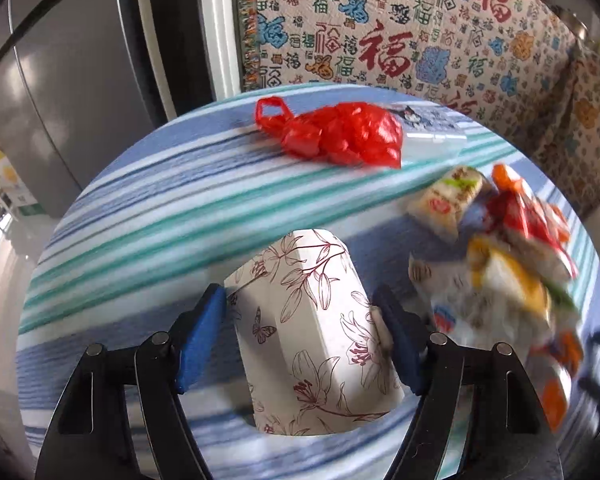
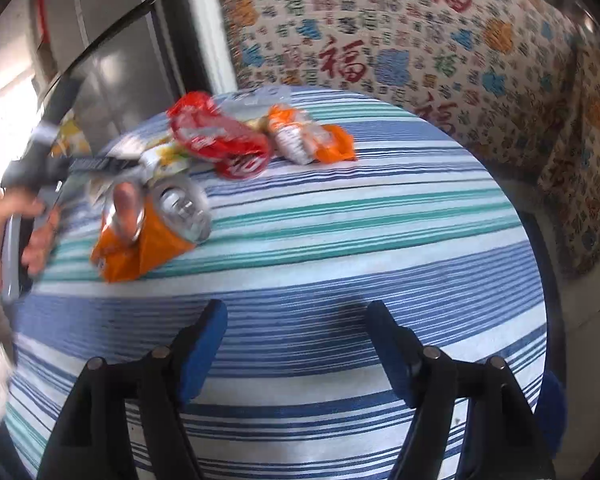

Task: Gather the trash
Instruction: 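Grasp the floral paper box with the left tool while the right tool grasps the orange-white plastic bag, then lift the floral box with the left tool while the right tool lifts the orange bag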

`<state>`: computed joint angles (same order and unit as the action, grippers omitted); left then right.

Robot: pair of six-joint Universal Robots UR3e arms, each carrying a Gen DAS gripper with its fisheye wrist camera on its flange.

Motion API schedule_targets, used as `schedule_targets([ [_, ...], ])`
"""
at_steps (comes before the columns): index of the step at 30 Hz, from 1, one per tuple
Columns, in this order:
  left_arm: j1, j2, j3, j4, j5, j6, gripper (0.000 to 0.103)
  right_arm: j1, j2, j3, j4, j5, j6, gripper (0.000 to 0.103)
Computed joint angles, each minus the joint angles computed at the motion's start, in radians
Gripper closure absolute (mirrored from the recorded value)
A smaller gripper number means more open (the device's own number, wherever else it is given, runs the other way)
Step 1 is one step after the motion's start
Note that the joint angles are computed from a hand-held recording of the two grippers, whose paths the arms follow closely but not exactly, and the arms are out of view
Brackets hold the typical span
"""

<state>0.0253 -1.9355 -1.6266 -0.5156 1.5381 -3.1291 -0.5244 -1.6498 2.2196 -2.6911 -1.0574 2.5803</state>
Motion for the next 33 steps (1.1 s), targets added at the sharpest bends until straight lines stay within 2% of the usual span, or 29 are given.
schedule_targets([
  [3,0.05,0.112,-0.132,-0.001,-0.065,0.076,0.026,0.033,0.107,-0.104,-0.05,-0.063,0.047,0.029],
  [7,0.105,0.258,-0.28,-0.037,-0.134,0.174,0.026,0.084,0.294,-0.382,0.028,-0.066,-0.002,0.029],
  [9,0.133,0.324,-0.355,-0.034,-0.168,0.196,0.026,0.109,0.381,-0.519,0.108,-0.028,-0.06,0.029],
  [11,0.156,0.353,-0.39,-0.051,-0.206,0.201,0.028,0.162,0.469,-0.66,0.189,-0.052,-0.113,0.029],
  [14,0.157,0.392,-0.471,0.03,-0.205,0.213,0.028,0.249,0.551,-0.75,0.138,-0.152,-0.155,0.029],
  [18,0.148,0.4,-0.516,0.095,-0.195,0.237,0.023,0.304,0.635,-0.843,0.12,-0.178,-0.183,0.03],
  [20,0.152,0.398,-0.52,0.098,-0.204,0.24,0.015,0.301,0.659,-0.887,0.167,-0.152,-0.163,0.046],
  [23,0.144,0.386,-0.518,0.113,-0.196,0.23,0.01,0.284,0.63,-0.833,0.142,-0.124,-0.116,0.048],
  [26,0.121,0.362,-0.502,0.121,-0.161,0.225,0.007,0.257,0.528,-0.677,0.088,-0.135,-0.094,0.048],
  [29,0.098,0.345,-0.491,0.127,-0.122,0.215,0.003,0.215,0.366,-0.459,0.036,-0.17,-0.063,0.048],
  [33,0.106,0.333,-0.481,0.124,-0.106,0.192,0.0,0.152,0.115,-0.166,0.001,-0.179,-0.094,0.045],
])
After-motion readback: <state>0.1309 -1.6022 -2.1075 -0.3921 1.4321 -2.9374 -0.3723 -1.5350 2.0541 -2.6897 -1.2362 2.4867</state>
